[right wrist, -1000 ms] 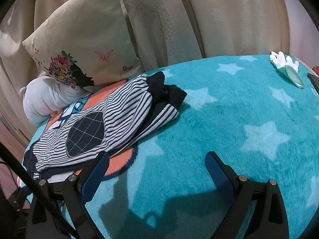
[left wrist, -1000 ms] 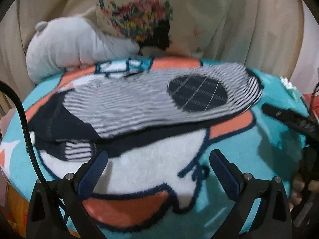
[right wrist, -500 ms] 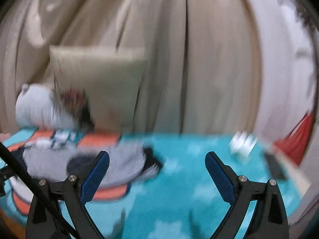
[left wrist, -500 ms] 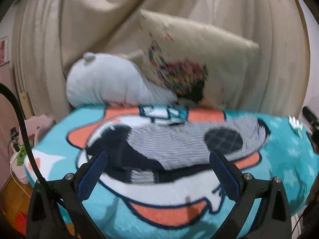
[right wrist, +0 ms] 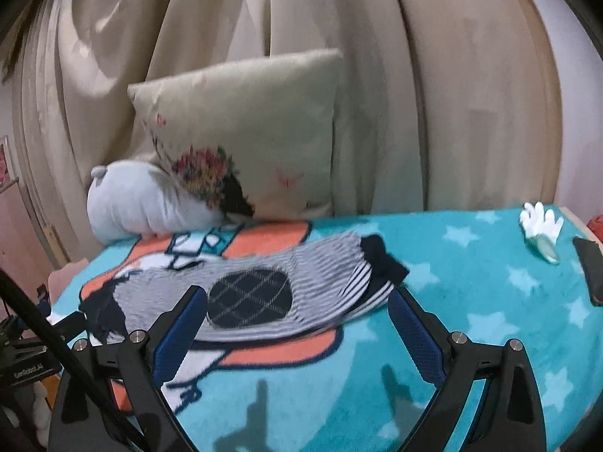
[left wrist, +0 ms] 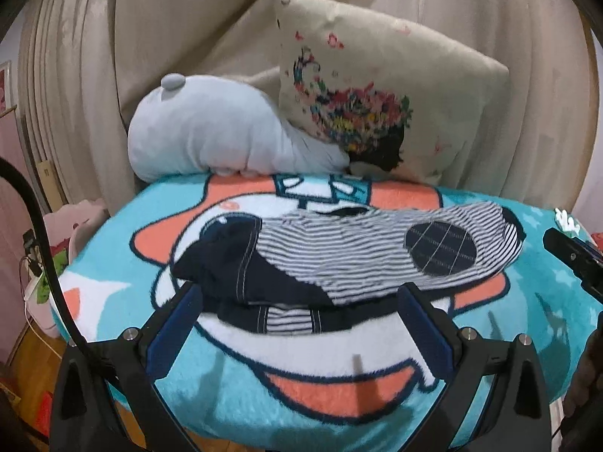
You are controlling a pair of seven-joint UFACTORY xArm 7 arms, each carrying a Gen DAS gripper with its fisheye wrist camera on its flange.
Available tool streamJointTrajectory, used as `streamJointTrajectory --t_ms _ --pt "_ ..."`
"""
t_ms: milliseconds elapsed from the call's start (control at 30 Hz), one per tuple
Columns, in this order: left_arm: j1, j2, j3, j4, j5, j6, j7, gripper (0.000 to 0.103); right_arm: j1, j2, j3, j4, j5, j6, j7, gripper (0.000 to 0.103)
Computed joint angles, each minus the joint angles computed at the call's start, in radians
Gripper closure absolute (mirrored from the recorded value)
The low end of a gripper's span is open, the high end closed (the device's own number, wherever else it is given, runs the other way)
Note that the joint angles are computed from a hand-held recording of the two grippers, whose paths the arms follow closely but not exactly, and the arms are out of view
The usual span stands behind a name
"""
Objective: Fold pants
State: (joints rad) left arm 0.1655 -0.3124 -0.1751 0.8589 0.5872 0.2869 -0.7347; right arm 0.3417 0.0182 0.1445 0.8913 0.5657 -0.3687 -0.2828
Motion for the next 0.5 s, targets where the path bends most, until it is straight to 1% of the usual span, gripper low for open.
streamJointTrajectory --t_ms 67,167,233,333,400,433,467,500 --pt "-0.01 0.004 0.008 -0.005 -0.014 0.001 0.012 0.001 0.0 0.005 -0.001 -0.004 0.009 0.003 -0.005 0.004" --pt "-0.021 0.017 0.014 -0.004 -0.031 0.005 0.028 0.001 0.007 0.012 -0.012 0.011 0.053 0.025 -0.04 0.004" --pt "-0.031 0.027 0.022 0.0 -0.044 0.006 0.044 0.001 0.006 0.014 -0.021 0.015 0.056 0.042 -0.033 0.004" --pt "-0.04 0.036 0.029 -0.001 -0.057 0.009 0.057 0.001 -0.007 0.018 -0.027 0.01 0.003 0.06 0.034 0.004" --pt "-0.042 0.042 0.033 0.002 -0.062 0.013 0.062 0.001 -0.02 0.023 -0.028 0.009 -0.053 0.075 0.095 0.004" --pt "-0.043 0.042 0.035 0.001 -0.063 0.014 0.063 0.001 -0.015 0.025 -0.035 0.012 -0.055 0.081 0.097 0.004" --pt "-0.043 0.044 0.036 0.001 -0.065 0.016 0.063 0.001 0.001 0.03 -0.047 0.017 -0.032 0.085 0.076 0.004" --pt "-0.045 0.046 0.039 0.002 -0.069 0.018 0.067 0.001 0.028 0.036 -0.066 0.028 0.014 0.088 0.034 0.004"
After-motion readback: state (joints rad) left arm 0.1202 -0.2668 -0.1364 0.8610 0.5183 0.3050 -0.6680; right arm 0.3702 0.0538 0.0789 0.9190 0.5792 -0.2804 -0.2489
